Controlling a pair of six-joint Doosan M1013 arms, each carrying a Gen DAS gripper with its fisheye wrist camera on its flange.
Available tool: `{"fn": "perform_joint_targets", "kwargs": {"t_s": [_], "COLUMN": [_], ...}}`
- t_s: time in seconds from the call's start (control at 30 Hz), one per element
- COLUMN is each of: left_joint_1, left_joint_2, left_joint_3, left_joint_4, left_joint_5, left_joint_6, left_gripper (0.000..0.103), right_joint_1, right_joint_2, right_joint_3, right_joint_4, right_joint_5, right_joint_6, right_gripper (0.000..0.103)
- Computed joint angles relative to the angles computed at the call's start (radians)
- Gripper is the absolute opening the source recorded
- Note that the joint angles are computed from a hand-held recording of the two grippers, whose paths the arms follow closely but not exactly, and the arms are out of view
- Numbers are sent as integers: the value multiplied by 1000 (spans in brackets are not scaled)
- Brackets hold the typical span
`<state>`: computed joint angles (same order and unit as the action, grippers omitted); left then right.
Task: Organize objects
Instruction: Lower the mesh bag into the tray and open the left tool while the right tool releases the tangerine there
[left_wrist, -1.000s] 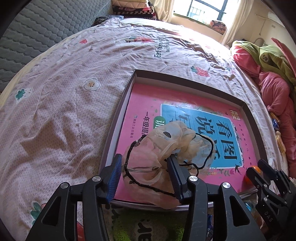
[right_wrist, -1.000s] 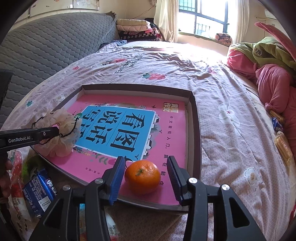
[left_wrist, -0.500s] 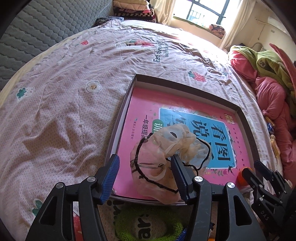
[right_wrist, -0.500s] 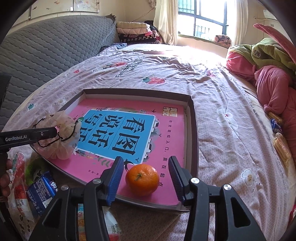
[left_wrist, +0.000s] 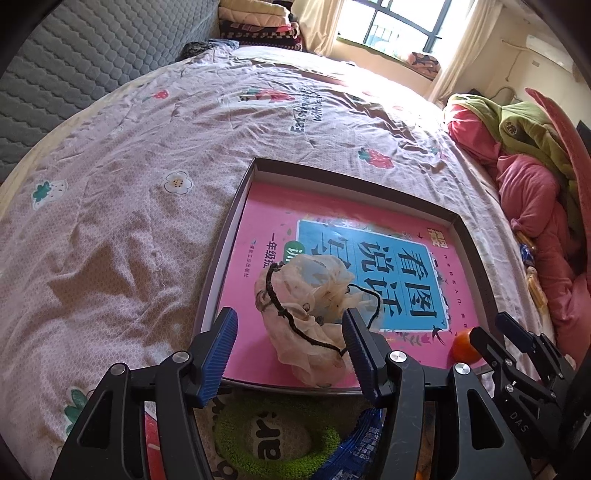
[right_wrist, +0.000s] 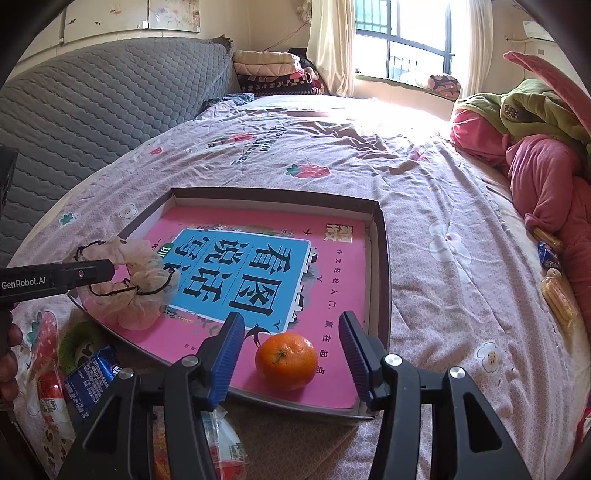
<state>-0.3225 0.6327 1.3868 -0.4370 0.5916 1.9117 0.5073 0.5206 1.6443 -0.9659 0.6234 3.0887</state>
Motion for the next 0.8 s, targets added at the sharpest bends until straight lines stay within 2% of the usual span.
{"fn": "perform_joint_targets", "kwargs": {"t_s": [0.43, 0.6, 0.8], "left_joint_1": [0, -1, 0], "left_joint_2": [-30, -52, -78], "left_joint_3": [26, 54, 88], "left_joint_4": [-75, -101, -143], "left_joint_5": [-33, -67, -95], "left_joint_6": [70, 104, 158], "left_gripper": [66, 72, 74], "right_joint_1": [6, 10, 18], "right_joint_2": [-12, -21, -30], "right_joint_3": [8, 16, 23], "right_joint_4": [-51, -85, -127], "right_joint_5": [8, 10, 17], "right_joint_6": [47, 76, 109], "right_gripper": [56, 62, 63]}}
